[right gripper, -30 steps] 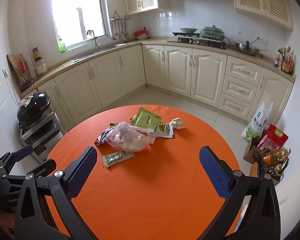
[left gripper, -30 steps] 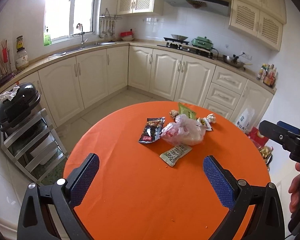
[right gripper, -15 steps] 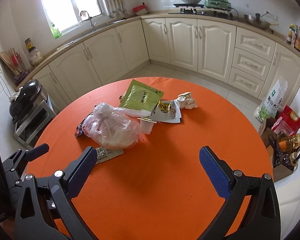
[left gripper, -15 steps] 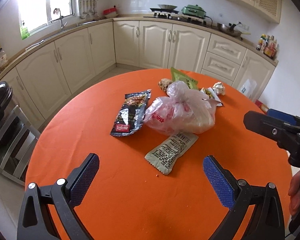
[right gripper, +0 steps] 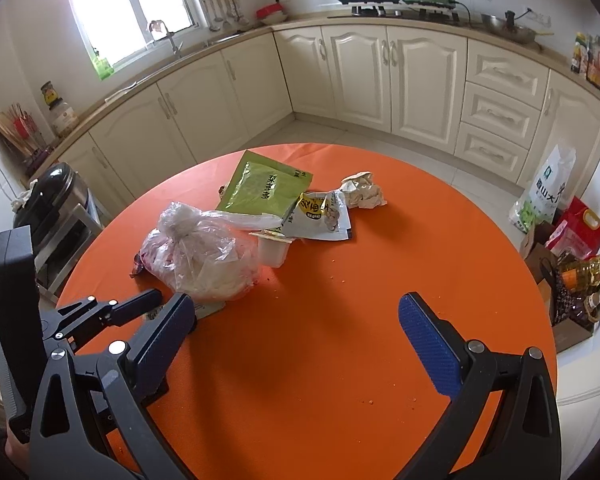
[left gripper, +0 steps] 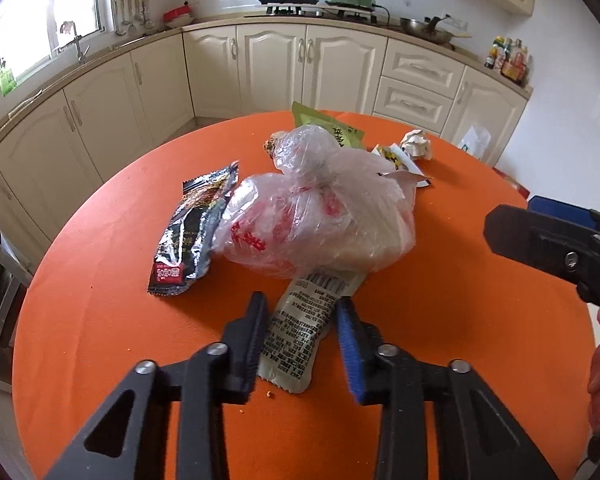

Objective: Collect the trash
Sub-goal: 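Grasp the white wrapper with left while right grasps the clear plastic bag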

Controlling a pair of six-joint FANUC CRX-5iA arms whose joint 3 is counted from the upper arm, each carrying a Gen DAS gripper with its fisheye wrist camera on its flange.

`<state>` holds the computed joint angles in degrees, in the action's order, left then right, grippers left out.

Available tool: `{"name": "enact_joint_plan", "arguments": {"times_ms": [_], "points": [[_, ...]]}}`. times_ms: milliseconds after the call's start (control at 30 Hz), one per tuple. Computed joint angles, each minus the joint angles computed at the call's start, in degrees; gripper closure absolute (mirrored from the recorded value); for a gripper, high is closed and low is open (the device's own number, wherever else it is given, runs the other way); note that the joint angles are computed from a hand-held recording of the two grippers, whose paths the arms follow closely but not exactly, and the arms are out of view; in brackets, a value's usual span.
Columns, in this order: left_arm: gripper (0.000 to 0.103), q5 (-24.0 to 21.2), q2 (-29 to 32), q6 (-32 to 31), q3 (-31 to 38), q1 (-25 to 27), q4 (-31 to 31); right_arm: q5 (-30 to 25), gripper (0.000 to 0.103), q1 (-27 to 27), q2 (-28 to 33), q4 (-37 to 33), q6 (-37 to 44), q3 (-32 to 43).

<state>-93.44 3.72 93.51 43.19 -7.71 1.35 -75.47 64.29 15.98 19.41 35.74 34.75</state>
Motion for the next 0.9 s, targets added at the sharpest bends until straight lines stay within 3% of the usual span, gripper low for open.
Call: {"name": "enact_joint_plan", "arguments": {"times_ms": [167, 400, 567, 667, 733, 833, 867, 900], "points": [[0.088, 2.1, 0.8, -1.7, -1.0, 4.5, 5.0, 0.2, 0.0, 0.2, 0.9, -1.0, 0.8, 1.3], [0.093, 3.9, -2.5, -3.1, -6.5, 10.0, 8.9, -0.2, 0.0, 0.2, 2.4, -2.6, 2.9, 3.5], [0.091, 3.8, -6.6, -4.7, -11.3, 13.0, 9.9, -1.0, 0.0, 0.4, 4.2, -3.8, 4.7, 5.9], [0.075, 2.6, -5.1, -4.7, -8.8, 11.2, 6.6, -1.4, 0.0, 0.5, 5.0, -4.3, 4.9, 7.0], [0.07, 2.8, -4.7, -4.2, -8.0, 8.9, 5.2, -1.8, 0.0, 0.6, 5.4, -4.2, 4.8, 7.5], [0.073, 5.6, -5.5, -3.6, -10.1, 6.8, 4.4, -2.2, 0.0, 0.7, 5.9, -4.2, 4.9, 8.3], [0.082, 6.1, -5.7, -3.3, -10.5, 6.0, 3.2, -2.4, 0.0, 0.8, 6.1, -4.1, 5.0, 8.8], [0.084, 6.7, -7.0, -2.6, -12.0, 5.3, 2.5, -2.5, 0.0, 0.8, 6.5, -4.2, 5.1, 9.3]]}}
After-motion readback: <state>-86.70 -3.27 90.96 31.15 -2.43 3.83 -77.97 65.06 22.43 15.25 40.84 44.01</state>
